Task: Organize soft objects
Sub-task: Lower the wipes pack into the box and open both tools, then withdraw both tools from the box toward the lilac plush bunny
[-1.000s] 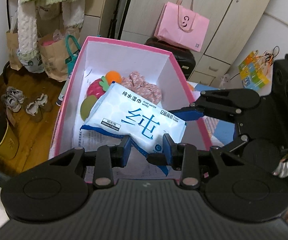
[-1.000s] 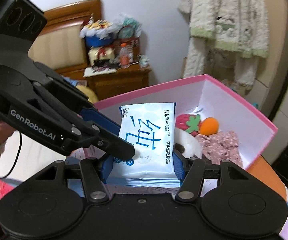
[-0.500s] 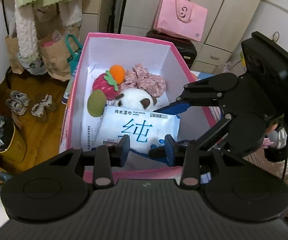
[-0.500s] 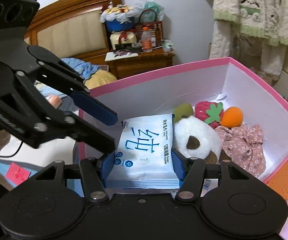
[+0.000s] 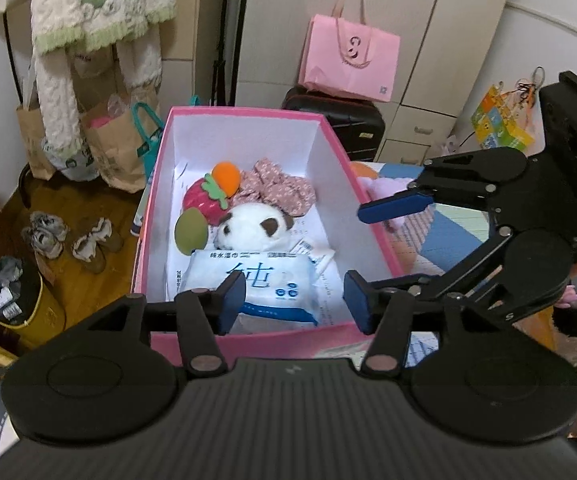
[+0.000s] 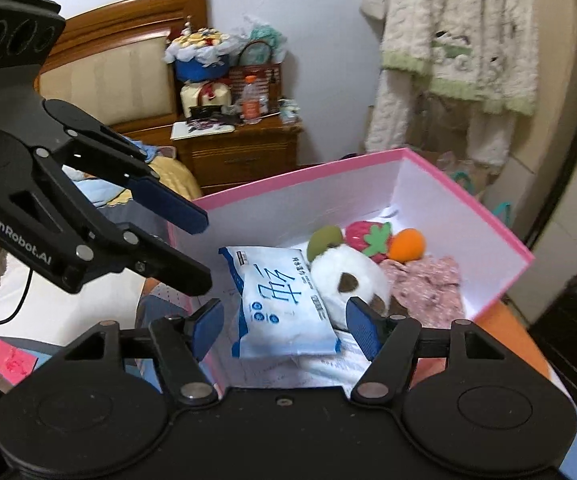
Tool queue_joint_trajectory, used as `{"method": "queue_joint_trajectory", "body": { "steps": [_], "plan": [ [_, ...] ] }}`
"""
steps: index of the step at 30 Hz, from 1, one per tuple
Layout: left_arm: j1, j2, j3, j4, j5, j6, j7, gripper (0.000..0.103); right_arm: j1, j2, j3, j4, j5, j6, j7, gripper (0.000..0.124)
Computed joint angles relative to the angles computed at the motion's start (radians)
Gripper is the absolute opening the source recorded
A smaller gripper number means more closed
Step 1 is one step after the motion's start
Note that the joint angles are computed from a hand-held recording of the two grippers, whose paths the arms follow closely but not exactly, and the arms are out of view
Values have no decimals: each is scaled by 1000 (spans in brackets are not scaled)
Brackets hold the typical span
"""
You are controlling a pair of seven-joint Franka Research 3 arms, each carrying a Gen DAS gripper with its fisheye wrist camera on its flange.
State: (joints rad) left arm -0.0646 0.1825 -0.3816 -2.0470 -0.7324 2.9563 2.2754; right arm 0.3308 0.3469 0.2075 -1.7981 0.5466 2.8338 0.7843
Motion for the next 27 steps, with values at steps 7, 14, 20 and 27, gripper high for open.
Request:
{"method": "queue_joint_trajectory", "body": {
  "steps": [7,14,20,27],
  "plan": [
    [-36,-94,10,-71,-106,15,109,57,61,-127,-56,-154,-101,79,144,72],
    [-126,-158,65,-121,-219,30,227,58,90,-241,-87,-292,-233,134,307,72],
    [-199,-181,102,-135,-245,27,276,61,78,-336,-78,-403,-247,181,346,72],
    [-243,-149,96,-86,-238,10,289,64,90,-433,-103,-526,-175,274,292,73]
  ]
}}
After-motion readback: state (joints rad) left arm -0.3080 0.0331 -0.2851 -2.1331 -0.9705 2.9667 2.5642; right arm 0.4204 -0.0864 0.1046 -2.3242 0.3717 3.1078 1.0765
